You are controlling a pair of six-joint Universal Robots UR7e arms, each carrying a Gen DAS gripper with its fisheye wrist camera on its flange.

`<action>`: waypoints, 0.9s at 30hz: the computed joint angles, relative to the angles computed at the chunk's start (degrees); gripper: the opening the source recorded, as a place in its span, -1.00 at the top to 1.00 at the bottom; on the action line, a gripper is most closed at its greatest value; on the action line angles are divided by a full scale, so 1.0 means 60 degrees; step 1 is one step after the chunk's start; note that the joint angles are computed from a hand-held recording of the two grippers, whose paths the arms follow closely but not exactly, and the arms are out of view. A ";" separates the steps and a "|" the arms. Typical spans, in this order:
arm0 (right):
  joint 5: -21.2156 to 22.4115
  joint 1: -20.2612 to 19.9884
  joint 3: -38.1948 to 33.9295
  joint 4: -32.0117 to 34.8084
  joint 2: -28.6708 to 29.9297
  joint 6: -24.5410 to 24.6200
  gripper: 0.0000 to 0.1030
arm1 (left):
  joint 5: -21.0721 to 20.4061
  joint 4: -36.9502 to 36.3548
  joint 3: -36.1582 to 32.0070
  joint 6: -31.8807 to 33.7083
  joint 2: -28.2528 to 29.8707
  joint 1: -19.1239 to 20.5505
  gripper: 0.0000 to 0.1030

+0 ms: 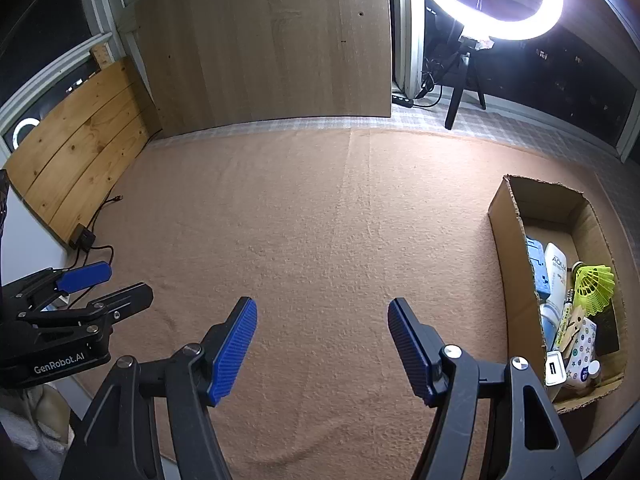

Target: Organize objects

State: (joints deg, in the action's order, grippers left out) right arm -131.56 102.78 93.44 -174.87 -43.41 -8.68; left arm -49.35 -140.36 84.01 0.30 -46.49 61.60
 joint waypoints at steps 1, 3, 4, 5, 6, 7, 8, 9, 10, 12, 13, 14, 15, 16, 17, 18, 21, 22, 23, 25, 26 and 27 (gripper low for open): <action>0.0008 -0.0005 0.0007 0.0007 -0.0008 0.0003 -0.25 | -0.0001 0.0011 -0.0007 0.0008 -0.0003 0.0004 -0.44; 0.0003 -0.0001 0.0004 0.0000 -0.0002 -0.0005 -0.25 | -0.0014 0.0002 -0.0013 0.0025 0.0015 -0.0002 -0.44; 0.0003 -0.0002 0.0008 -0.0006 -0.0004 -0.0002 -0.25 | -0.0014 -0.0004 -0.0009 0.0032 0.0021 -0.0011 -0.44; 0.0013 -0.0003 0.0007 0.0002 -0.0004 -0.0002 -0.25 | -0.0012 -0.0006 -0.0002 0.0023 0.0017 -0.0013 -0.44; 0.0013 -0.0003 0.0007 0.0002 -0.0004 -0.0002 -0.25 | -0.0015 -0.0007 0.0002 0.0035 0.0014 -0.0014 -0.44; 0.0016 -0.0009 0.0024 -0.0005 -0.0017 -0.0007 -0.25 | -0.0011 -0.0010 0.0009 0.0023 0.0015 -0.0018 -0.44; 0.0010 -0.0003 0.0009 -0.0001 -0.0005 0.0001 -0.25 | -0.0012 0.0001 -0.0001 0.0026 0.0015 -0.0016 -0.44; 0.0010 -0.0004 0.0020 -0.0005 -0.0012 0.0011 -0.25 | -0.0010 0.0000 -0.0007 0.0035 0.0017 -0.0014 -0.44; 0.0012 -0.0009 0.0030 -0.0005 -0.0022 0.0010 -0.25 | -0.0010 0.0010 -0.0015 0.0036 0.0027 -0.0018 -0.44; 0.0012 -0.0005 0.0022 -0.0008 -0.0012 0.0008 -0.25 | -0.0023 0.0016 -0.0023 0.0064 0.0027 -0.0014 -0.44; 0.0011 -0.0008 0.0029 -0.0001 -0.0018 0.0021 -0.25 | -0.0025 0.0020 -0.0031 0.0072 0.0029 -0.0010 -0.44; -0.0002 -0.0003 0.0030 0.0005 -0.0015 0.0044 -0.25 | -0.0025 0.0020 -0.0031 0.0072 0.0029 -0.0010 -0.44; -0.0015 0.0002 0.0037 -0.0002 -0.0014 0.0057 -0.25 | -0.0029 0.0021 -0.0018 0.0049 0.0025 -0.0016 -0.44; -0.0017 0.0001 0.0041 -0.0003 -0.0017 0.0057 -0.25 | -0.0040 0.0034 -0.0024 0.0076 0.0016 -0.0010 -0.44; -0.0017 0.0001 0.0041 -0.0003 -0.0017 0.0057 -0.25 | -0.0038 0.0029 -0.0011 0.0067 0.0013 -0.0018 -0.44; -0.0008 0.0000 0.0039 -0.0013 -0.0014 0.0049 -0.25 | -0.0052 0.0035 -0.0019 0.0084 0.0009 -0.0010 -0.44; -0.0002 -0.0012 0.0048 -0.0013 -0.0022 0.0060 -0.25 | -0.0043 0.0038 -0.0005 0.0088 0.0001 -0.0014 -0.44; 0.0001 -0.0019 0.0057 -0.0020 -0.0027 0.0067 -0.26 | -0.0050 0.0043 -0.0009 0.0103 0.0002 -0.0009 -0.44; -0.0006 -0.0022 0.0057 -0.0027 -0.0024 0.0074 -0.26 | -0.0048 0.0038 0.0012 0.0091 -0.0005 -0.0014 -0.44; -0.0002 -0.0032 0.0061 -0.0014 -0.0030 0.0067 -0.26 | -0.0062 0.0058 -0.0023 0.0111 0.0005 -0.0005 -0.44; -0.0003 -0.0030 0.0052 -0.0011 -0.0025 0.0074 -0.26 | -0.0074 0.0069 -0.0025 0.0125 0.0001 0.0002 -0.44; 0.0003 -0.0037 0.0061 -0.0013 -0.0032 0.0068 -0.26 | -0.0078 0.0078 -0.0023 0.0139 0.0005 0.0006 -0.44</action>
